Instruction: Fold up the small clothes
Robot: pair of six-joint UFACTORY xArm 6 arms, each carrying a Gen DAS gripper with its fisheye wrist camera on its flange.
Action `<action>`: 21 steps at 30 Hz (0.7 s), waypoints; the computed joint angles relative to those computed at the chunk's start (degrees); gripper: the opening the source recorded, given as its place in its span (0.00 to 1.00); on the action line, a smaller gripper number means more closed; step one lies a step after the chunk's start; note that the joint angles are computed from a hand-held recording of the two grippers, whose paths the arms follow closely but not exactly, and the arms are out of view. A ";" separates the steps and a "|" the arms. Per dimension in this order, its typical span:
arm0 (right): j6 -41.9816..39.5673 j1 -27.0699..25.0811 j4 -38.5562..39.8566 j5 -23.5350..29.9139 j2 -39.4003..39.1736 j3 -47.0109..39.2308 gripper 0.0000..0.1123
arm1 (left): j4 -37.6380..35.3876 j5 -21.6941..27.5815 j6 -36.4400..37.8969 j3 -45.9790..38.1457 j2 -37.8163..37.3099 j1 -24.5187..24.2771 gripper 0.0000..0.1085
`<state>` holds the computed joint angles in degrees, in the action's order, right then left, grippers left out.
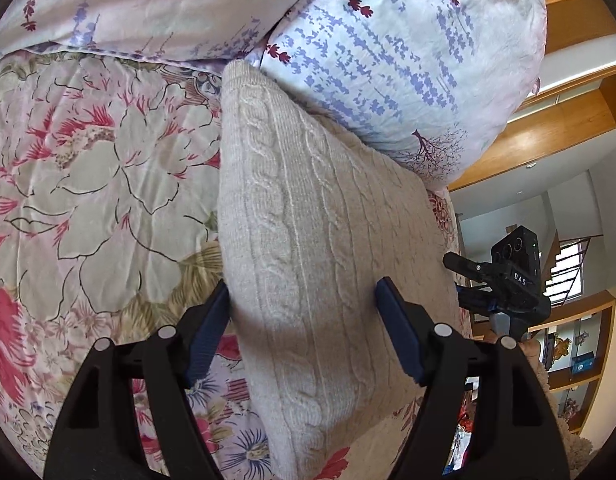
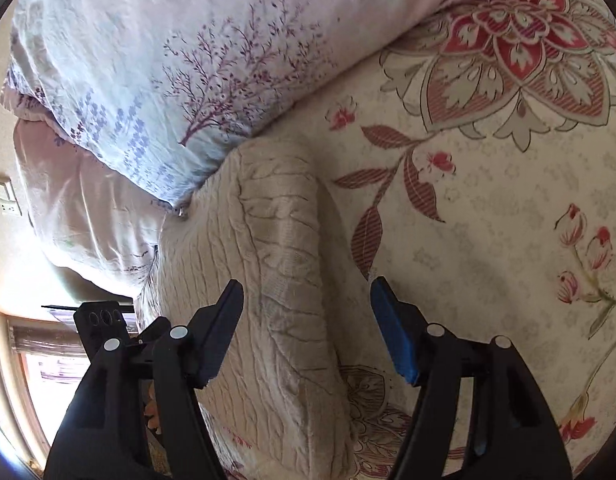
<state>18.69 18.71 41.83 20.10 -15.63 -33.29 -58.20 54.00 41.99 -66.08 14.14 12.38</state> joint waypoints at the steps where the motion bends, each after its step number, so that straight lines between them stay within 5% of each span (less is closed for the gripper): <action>1: -0.10 0.11 0.04 0.00 0.23 -0.19 0.60 | 0.32 -0.33 -0.16 -0.15 0.04 -0.28 0.67; 8: -2.58 0.15 0.29 0.70 0.87 -1.08 0.61 | 4.75 -2.39 -2.31 -2.62 0.89 -2.75 0.71; 21: -26.01 4.04 25.91 -0.08 6.25 -4.84 0.53 | 12.20 -6.80 -4.70 -4.58 1.92 -7.71 0.80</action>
<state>-7.32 22.75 67.74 20.02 -9.38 -38.13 -46.00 47.20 37.30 -70.65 16.06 4.67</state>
